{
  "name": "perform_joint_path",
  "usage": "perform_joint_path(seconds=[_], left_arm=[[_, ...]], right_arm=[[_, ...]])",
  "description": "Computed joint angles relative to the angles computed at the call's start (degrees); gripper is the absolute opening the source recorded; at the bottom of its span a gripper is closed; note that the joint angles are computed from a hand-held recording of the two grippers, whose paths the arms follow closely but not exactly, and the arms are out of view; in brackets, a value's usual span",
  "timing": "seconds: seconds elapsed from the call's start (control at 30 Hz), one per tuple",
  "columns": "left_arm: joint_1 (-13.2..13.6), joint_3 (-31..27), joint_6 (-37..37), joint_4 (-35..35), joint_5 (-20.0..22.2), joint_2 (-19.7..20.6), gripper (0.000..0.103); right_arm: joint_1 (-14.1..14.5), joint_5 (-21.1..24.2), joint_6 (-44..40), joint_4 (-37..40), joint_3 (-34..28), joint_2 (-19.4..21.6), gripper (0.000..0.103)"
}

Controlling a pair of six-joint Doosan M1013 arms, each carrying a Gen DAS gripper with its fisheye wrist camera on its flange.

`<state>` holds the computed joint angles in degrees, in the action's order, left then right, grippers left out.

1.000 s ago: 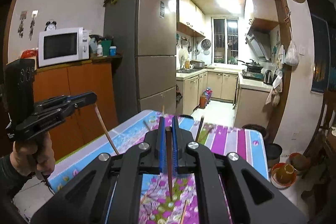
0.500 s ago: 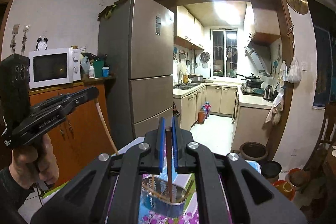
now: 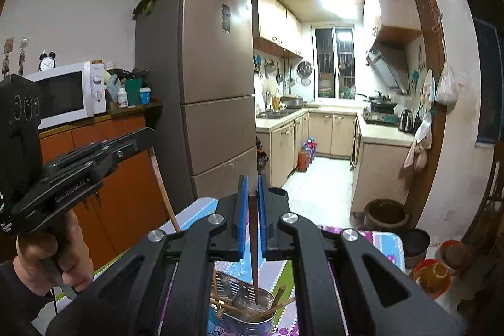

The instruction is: Organize utensils

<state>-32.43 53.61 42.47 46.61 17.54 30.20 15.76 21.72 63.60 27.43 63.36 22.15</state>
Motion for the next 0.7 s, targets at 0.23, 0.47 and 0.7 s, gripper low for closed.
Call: perform_joint_path(seconds=[0.23,0.47,0.7], left_arm=[[0.4,-1.3,5.0,-4.9,1.0,2.0,0.008],[0.6,-1.5,8.4,-8.0,1.7,2.9,0.008],[0.7,-0.3,8.8,-8.6,2.2,3.0,0.008]], right_arm=[[0.3,2.0,2.6,-3.0,-1.2,1.7,0.005],[0.4,3.2,3.8,-4.3,-2.1,2.5,0.005],[0.4,4.0,5.8,-6.1,-2.7,3.1,0.005]])
